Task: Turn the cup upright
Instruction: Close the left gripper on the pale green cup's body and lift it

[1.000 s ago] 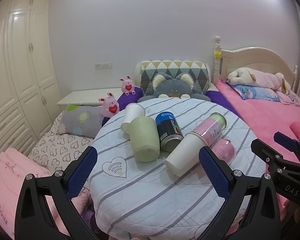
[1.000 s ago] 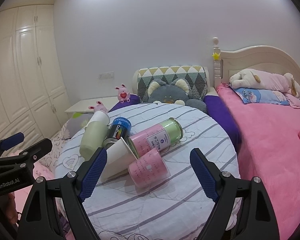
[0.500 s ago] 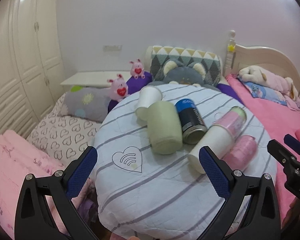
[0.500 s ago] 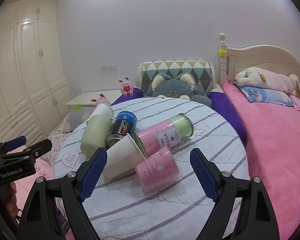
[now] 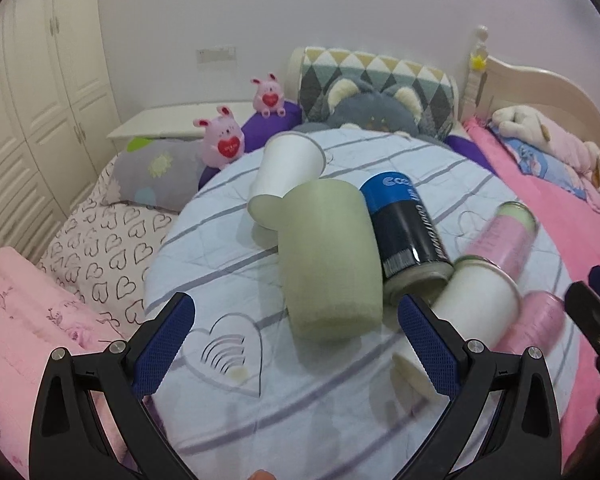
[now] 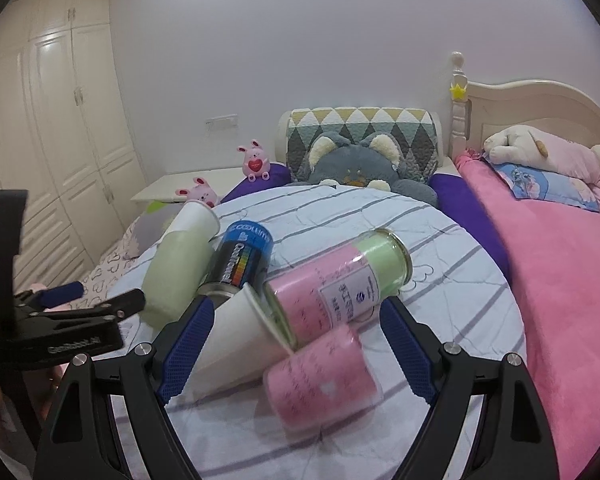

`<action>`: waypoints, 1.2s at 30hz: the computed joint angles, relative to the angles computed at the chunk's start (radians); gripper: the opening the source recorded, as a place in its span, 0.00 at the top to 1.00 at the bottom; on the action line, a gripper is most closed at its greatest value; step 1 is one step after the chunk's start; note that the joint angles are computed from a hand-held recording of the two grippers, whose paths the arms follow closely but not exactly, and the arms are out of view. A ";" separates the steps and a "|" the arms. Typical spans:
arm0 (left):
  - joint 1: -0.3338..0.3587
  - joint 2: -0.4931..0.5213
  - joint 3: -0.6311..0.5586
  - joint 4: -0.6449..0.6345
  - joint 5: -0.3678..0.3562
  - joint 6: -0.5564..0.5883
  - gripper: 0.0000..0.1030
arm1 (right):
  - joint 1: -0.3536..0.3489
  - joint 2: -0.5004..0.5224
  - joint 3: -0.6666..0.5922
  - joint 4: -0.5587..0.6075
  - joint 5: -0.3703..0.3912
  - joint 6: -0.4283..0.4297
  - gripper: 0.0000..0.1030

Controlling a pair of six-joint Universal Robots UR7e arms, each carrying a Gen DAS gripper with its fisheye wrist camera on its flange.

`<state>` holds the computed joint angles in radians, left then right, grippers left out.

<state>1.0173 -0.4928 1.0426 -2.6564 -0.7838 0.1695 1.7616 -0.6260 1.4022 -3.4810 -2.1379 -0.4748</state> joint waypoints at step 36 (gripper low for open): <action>0.034 0.025 -0.122 0.289 -0.047 -0.126 0.23 | -0.018 0.020 -0.074 0.088 0.054 0.019 0.16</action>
<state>1.0511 -0.4679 0.9209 -2.3675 -0.8305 0.0436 1.7439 -0.6057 1.3285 -3.3926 -2.0843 -0.4562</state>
